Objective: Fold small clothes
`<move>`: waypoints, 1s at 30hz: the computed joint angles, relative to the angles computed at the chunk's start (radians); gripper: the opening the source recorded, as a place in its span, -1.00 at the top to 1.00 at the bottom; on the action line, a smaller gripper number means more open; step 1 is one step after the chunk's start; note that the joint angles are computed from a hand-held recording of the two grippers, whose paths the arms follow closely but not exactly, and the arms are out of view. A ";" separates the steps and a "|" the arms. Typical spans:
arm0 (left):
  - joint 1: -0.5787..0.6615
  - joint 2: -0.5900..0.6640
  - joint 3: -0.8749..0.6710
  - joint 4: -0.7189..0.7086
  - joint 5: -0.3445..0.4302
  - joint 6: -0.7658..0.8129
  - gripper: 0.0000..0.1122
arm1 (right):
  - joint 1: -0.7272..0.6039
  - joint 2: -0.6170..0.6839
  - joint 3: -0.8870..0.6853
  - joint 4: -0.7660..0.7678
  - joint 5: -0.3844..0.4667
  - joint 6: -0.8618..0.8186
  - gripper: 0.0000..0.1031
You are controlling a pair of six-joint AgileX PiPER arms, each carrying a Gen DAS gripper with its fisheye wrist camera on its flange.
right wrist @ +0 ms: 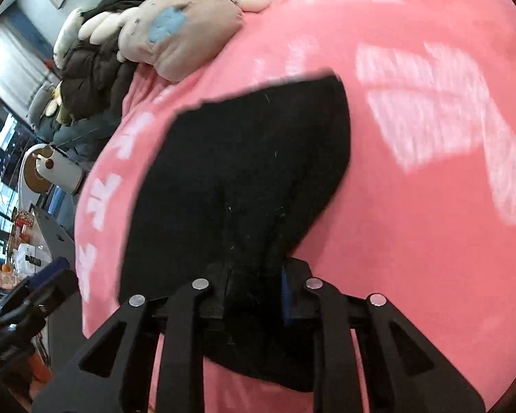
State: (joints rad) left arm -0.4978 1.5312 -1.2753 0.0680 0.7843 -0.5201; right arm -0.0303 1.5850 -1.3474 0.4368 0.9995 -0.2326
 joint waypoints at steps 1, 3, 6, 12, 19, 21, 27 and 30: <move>-0.016 0.015 -0.007 0.008 0.003 -0.017 -0.18 | -0.001 -0.009 0.017 0.005 -0.019 -0.004 0.45; -0.044 0.041 -0.022 0.014 0.010 -0.046 -0.18 | -0.001 -0.012 -0.017 -0.018 0.011 0.042 0.33; -0.063 0.051 -0.038 0.011 0.025 -0.075 -0.18 | -0.056 -0.112 0.003 0.036 -0.020 0.007 0.46; -0.085 0.092 -0.069 0.039 0.039 -0.094 -0.19 | 0.019 0.040 -0.264 -0.016 0.076 -0.044 0.71; -0.079 0.194 -0.114 0.021 0.080 -0.067 -0.19 | 0.008 0.222 -0.456 -0.103 0.174 0.027 0.86; -0.070 0.189 -0.101 0.006 0.068 -0.058 -0.19 | -0.016 0.178 -0.434 -0.049 0.197 -0.003 0.86; -0.089 0.198 -0.106 0.037 0.082 -0.084 -0.25 | -0.037 0.037 -0.137 -0.087 0.133 -0.055 0.83; -0.100 0.186 -0.100 0.050 0.086 -0.100 -0.25 | -0.077 -0.100 -0.049 -0.029 0.133 -0.090 0.83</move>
